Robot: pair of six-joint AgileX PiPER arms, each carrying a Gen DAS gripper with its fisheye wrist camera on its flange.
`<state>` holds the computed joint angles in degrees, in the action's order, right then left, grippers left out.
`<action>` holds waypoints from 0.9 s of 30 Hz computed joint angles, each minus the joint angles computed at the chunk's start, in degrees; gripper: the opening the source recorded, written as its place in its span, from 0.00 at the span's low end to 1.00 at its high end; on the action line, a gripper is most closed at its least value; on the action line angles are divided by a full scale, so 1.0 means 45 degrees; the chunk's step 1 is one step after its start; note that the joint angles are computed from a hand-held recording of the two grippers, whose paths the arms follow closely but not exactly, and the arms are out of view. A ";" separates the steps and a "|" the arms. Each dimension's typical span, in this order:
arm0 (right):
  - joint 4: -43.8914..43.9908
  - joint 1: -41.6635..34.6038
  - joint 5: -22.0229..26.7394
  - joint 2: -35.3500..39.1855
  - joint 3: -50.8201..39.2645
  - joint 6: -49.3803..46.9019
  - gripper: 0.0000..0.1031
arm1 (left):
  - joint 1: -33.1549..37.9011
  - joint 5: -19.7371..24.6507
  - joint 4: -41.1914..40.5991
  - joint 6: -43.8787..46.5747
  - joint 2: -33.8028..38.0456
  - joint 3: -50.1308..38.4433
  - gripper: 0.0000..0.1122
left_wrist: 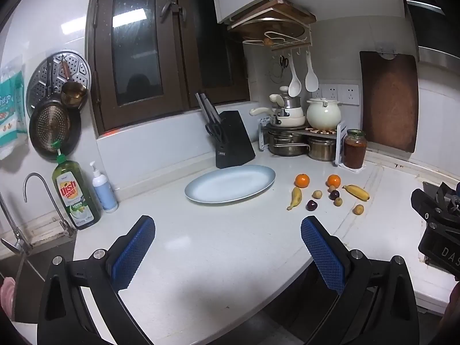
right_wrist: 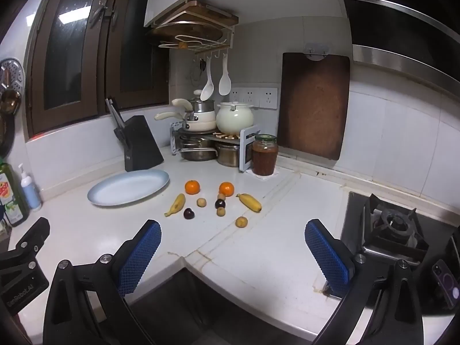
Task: Organize fruits
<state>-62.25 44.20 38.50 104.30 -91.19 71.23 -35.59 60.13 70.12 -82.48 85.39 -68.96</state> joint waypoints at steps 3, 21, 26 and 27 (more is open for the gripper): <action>-0.0244 0.0050 0.0031 -0.0018 0.0085 0.0177 0.98 | 0.0030 -0.0088 -0.0277 0.0221 0.0042 -0.0108 0.92; -0.0509 0.0260 0.0335 -0.0390 0.0283 0.0428 0.98 | -0.0547 0.0441 0.0448 -0.0601 -0.0266 0.0332 0.92; -0.0640 0.0298 0.0367 -0.0480 0.0361 0.0573 0.98 | -0.0602 0.0517 0.0546 -0.0624 -0.0348 0.0355 0.92; -0.0622 0.0297 0.0370 -0.0490 0.0360 0.0540 0.98 | -0.0622 0.0535 0.0576 -0.0662 -0.0379 0.0384 0.92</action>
<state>-65.05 45.54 40.17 102.09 -89.57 73.66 -38.39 62.54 72.71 -85.46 83.68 -67.23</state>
